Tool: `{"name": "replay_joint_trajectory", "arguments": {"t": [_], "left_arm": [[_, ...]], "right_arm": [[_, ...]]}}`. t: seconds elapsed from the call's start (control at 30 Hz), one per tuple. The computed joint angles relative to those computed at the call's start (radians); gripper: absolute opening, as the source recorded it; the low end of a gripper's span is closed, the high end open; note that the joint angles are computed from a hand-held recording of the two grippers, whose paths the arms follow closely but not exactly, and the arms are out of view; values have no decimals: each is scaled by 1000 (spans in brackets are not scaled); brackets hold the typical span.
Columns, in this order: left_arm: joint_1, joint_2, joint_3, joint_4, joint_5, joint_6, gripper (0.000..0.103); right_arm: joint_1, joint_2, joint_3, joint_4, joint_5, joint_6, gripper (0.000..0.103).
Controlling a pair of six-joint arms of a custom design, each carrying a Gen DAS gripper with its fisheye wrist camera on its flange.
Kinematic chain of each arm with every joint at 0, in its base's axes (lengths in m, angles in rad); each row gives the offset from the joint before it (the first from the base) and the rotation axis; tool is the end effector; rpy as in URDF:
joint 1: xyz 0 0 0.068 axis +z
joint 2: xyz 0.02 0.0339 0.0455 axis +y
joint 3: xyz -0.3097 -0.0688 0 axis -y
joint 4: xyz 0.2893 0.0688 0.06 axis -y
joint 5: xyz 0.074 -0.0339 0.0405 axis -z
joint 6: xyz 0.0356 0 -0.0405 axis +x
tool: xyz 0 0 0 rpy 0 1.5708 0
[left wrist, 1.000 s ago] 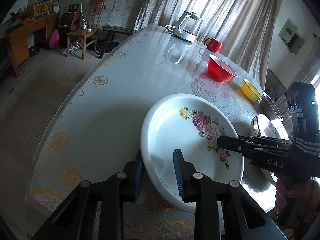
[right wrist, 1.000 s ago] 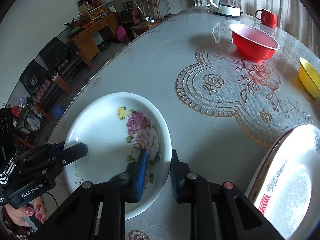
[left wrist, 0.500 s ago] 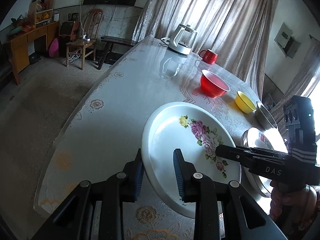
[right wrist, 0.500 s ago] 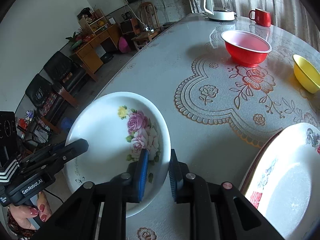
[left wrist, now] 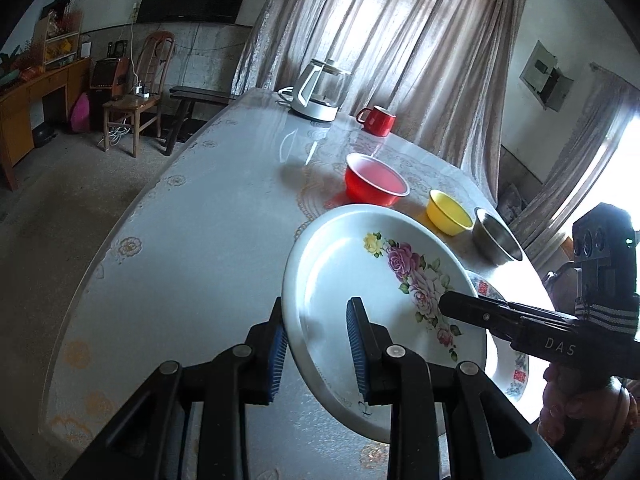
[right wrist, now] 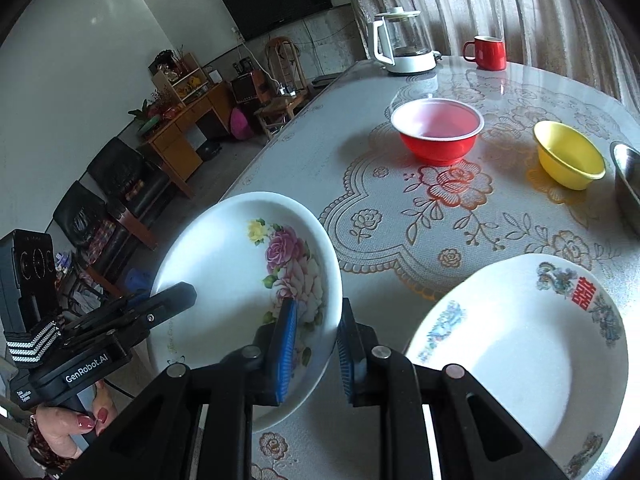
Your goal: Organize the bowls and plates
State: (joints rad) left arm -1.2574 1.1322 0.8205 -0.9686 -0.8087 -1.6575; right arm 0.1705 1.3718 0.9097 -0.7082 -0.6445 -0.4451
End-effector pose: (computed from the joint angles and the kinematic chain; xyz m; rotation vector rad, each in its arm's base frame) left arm 0.0894 -0.1923 0.2678 -0.5980 2.2249 -0.2229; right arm 0.2767 0.0693 0.2475 -0.9403 2.3855 0.7751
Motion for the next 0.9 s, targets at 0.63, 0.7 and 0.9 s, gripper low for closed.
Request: {"name": "replay_joint_trajectory", "arguments": {"t": [0.63,0.7,0.9], "left_arm": [[153,337,238,382,187,459,29],[163,375,262,399,212,481,29],[178,464,311,425,265,522,31]], "right_arm": [[-436,101,135,-173,-111,-237,19],[-460,119,147,-173,-108,-243,19],[-519,184,166,-166,-88,-264,19]]}}
